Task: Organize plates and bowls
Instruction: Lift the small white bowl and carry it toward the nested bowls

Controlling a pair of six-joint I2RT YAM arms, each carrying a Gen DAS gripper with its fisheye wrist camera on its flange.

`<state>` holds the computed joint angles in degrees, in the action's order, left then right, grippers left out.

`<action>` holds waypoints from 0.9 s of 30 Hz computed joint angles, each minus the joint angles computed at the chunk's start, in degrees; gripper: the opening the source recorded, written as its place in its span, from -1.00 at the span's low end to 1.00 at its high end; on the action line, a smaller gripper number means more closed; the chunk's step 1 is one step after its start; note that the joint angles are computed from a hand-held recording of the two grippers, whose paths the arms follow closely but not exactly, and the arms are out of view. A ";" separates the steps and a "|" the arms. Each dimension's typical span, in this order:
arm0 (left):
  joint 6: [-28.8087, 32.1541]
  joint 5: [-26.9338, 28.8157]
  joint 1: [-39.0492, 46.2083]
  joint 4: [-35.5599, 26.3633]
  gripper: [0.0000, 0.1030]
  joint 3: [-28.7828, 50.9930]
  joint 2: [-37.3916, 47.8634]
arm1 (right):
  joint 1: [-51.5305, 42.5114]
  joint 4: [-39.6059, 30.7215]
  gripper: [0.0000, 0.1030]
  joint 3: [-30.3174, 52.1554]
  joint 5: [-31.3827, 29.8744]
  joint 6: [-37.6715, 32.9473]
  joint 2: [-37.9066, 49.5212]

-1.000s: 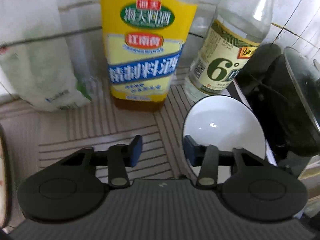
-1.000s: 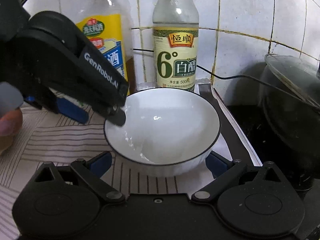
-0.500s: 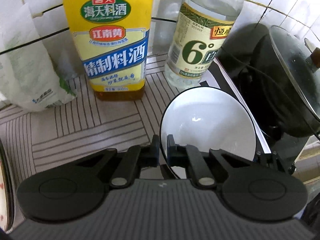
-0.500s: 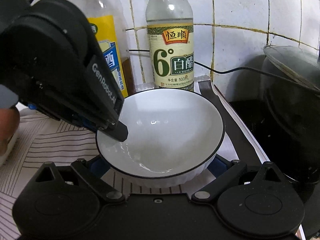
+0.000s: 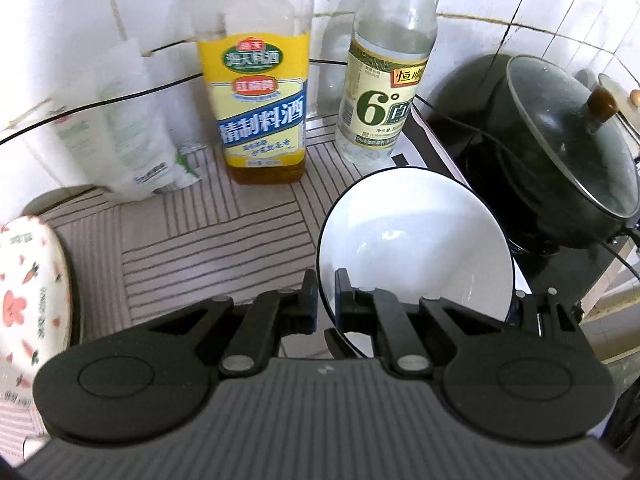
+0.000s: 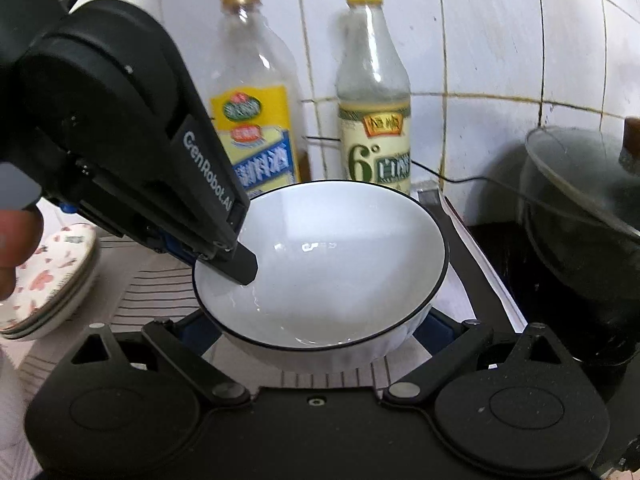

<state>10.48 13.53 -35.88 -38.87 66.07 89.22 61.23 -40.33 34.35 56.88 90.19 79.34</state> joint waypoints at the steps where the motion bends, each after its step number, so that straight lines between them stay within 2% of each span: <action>1: 0.01 0.11 0.48 -0.68 -0.87 -0.35 -1.07 | 1.08 -1.82 0.96 0.97 0.24 1.12 0.36; 8: 1.39 2.33 6.06 -7.14 -0.86 -2.13 -8.49 | 7.35 -10.99 0.96 7.25 1.43 3.62 1.88; 15: 5.59 4.33 14.55 -14.07 -0.86 -3.51 -15.55 | 13.39 -16.34 0.96 14.76 2.24 5.67 6.22; 24: 14.85 9.38 29.68 -22.31 -0.85 -1.64 -19.31 | 16.75 -12.10 0.96 21.67 1.61 -4.42 9.22; 27: 17.94 10.71 34.93 -24.24 -0.85 -0.86 -19.51 | 16.86 -7.77 0.96 22.81 0.86 -10.43 9.64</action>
